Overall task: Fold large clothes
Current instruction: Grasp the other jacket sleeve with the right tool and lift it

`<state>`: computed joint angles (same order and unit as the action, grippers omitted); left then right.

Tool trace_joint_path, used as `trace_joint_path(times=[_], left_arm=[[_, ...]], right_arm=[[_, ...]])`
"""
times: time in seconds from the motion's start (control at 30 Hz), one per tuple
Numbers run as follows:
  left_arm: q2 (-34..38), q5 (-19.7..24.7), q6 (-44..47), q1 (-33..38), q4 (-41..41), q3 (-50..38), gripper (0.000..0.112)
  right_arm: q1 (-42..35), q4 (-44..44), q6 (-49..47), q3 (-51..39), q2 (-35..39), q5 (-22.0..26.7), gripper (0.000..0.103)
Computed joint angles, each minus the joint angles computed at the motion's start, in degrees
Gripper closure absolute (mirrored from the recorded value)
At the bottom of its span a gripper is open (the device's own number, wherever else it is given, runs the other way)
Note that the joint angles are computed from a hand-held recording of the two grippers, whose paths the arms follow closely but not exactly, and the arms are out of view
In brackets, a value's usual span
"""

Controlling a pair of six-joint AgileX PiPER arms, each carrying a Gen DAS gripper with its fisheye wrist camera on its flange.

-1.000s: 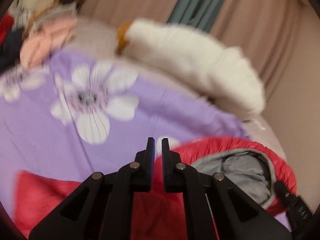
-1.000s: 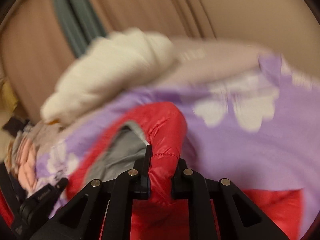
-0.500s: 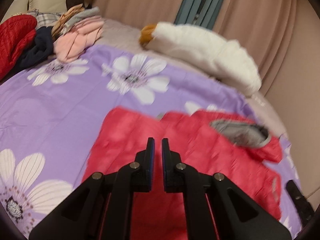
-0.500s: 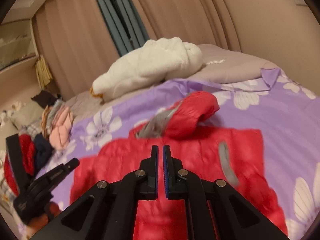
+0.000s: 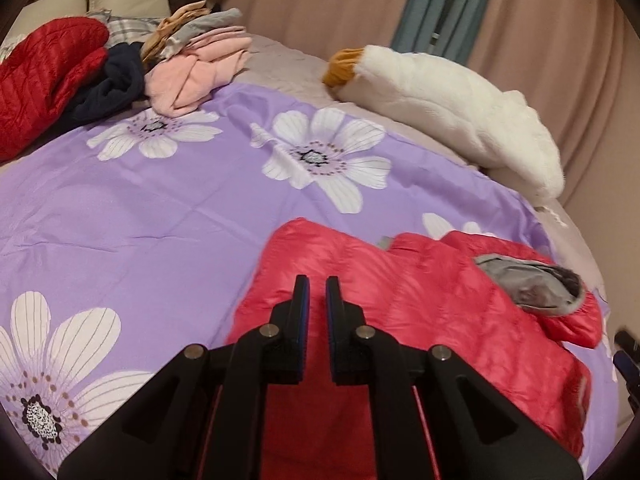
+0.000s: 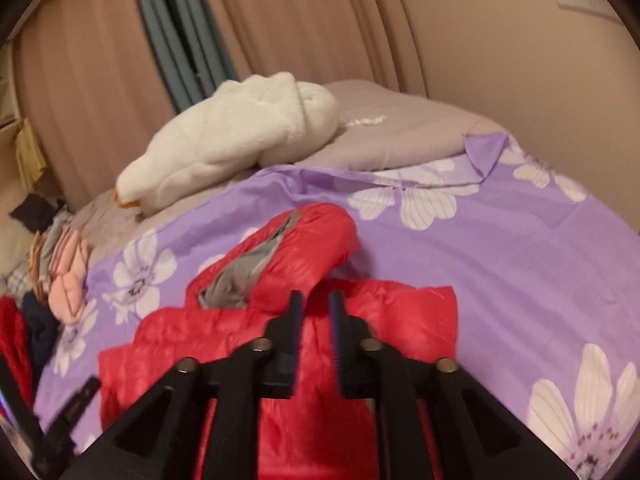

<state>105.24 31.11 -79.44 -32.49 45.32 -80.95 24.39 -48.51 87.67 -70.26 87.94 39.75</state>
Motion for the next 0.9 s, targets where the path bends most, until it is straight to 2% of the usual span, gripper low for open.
trace_joint_path(times=[0.03,0.07,0.2,0.3,0.33,0.37,0.4,0.43,0.53,0.63,0.73,0.83,0.9], left_arm=[[0.26,-0.78,-0.24,0.54,-0.11,0.38,0.105],[0.77,-1.51,-0.03,1.14,-0.62,0.49,0.105],[3.08,-2.64,0.47,2.43,-1.29,-0.46,0.105],[2.98,-4.88,-1.3,2.99,0.18,0.88,0.105],[2.77,-5.55,-1.66,3.22,0.58,1.33,0.105],[2.6,-5.98,-2.07,3.42,0.98,1.64,0.105],[2.27,-6.18,-2.89,3.71,1.82,2.12,0.105],[2.08,-5.91,-3.32,3.9,2.32,2.29,0.105],[0.83,-5.9,-2.46,5.07,1.01,3.43,0.105],[-2.33,-5.28,-4.43,5.71,2.64,6.24,0.105],[-6.67,-3.09,-8.44,5.05,7.59,10.45,0.105],[-11.54,-1.29,-10.27,4.68,9.54,14.98,0.105],[-15.55,0.27,-9.73,4.86,8.89,17.99,0.105]], right_arm=[[-2.27,3.62,-2.44,-0.92,0.75,-1.95,0.028],[-5.13,9.35,-7.17,-2.36,1.65,-4.33,0.025],[-14.4,32.27,-26.67,-10.16,9.99,-11.53,0.024],[-17.84,48.45,-39.74,-20.11,18.95,-7.18,0.024],[-18.56,50.88,-40.85,-22.67,21.55,-5.72,0.039],[-18.74,51.02,-40.15,-23.0,22.41,-6.17,0.054],[-18.26,48.87,-39.19,-22.4,22.41,-7.54,0.076],[-17.12,44.42,-37.04,-20.85,21.46,-9.6,0.08],[-12.26,29.38,-29.49,-18.61,18.21,-11.22,0.087],[-8.26,23.77,-30.27,-16.55,13.2,-14.06,0.088],[-2.57,16.85,-29.6,-19.6,11.26,-7.64,0.088],[1.2,19.0,-32.81,-17.8,8.57,-8.14,0.088],[5.31,13.07,-28.82,-16.14,7.12,-5.52,0.088]])
